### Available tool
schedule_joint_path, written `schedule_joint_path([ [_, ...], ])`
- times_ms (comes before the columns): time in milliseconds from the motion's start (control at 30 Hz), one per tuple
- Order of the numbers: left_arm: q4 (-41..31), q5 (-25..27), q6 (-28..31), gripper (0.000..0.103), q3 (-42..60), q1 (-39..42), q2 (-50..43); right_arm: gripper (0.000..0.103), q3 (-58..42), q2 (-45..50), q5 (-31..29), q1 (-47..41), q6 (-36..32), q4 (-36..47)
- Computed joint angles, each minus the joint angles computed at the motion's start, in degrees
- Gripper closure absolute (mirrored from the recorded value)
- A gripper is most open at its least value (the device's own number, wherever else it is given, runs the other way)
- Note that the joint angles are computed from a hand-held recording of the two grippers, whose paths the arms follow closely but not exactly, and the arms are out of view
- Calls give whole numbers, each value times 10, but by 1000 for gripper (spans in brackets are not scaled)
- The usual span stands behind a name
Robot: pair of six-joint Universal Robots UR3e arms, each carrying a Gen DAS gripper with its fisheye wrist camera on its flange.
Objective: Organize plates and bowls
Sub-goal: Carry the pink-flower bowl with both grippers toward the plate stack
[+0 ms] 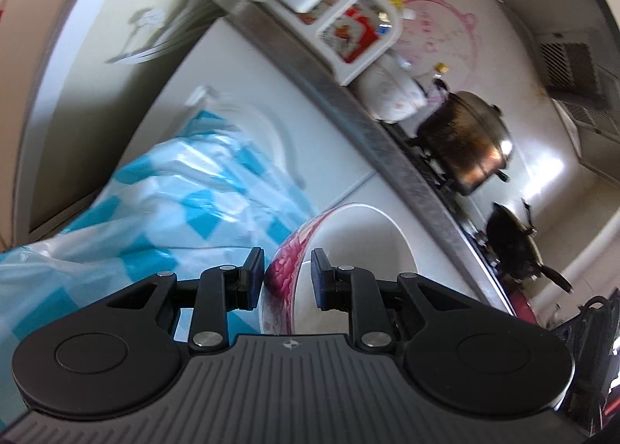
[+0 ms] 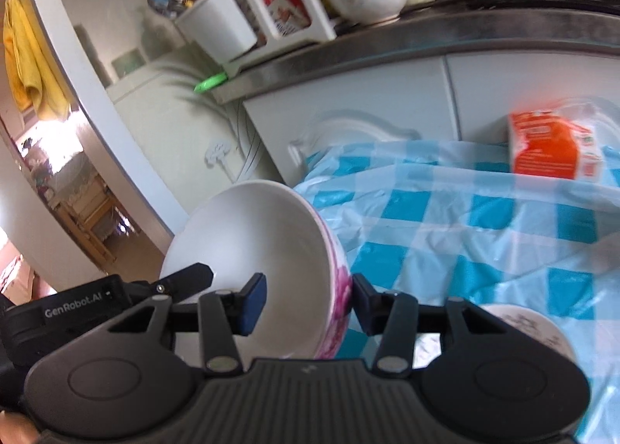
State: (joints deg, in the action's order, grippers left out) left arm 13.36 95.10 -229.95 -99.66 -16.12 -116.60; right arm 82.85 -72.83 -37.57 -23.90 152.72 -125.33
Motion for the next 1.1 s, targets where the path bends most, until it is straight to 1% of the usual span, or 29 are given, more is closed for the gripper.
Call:
schedule_joint_path([
  [133, 3, 2, 12, 80, 17, -27, -2, 56, 48, -54, 20, -49, -32, 33],
  [267, 0, 5, 26, 80, 38, -59, -8, 56, 85, -109, 46, -114, -84, 101],
  [400, -16, 8, 39, 80, 83, -99, -25, 56, 112, -163, 61, -185, -158, 200],
  [567, -57, 12, 67, 79, 161, -146, -64, 56, 128, -212, 70, -285, -268, 352],
  [633, -80, 8, 75, 79, 197, -160, -86, 56, 134, -223, 65, -323, -302, 397],
  [733, -122, 8, 82, 79, 255, -186, -122, 56, 147, -228, 53, -368, -329, 430],
  [833, -162, 14, 99, 79, 311, -203, -160, 56, 162, -223, 36, -405, -343, 443],
  [933, -201, 17, 117, 79, 360, -213, -194, 56, 181, -209, 16, -428, -340, 431],
  [1100, -260, 12, 125, 78, 415, -219, -233, 56, 211, -175, -16, -441, -318, 387],
])
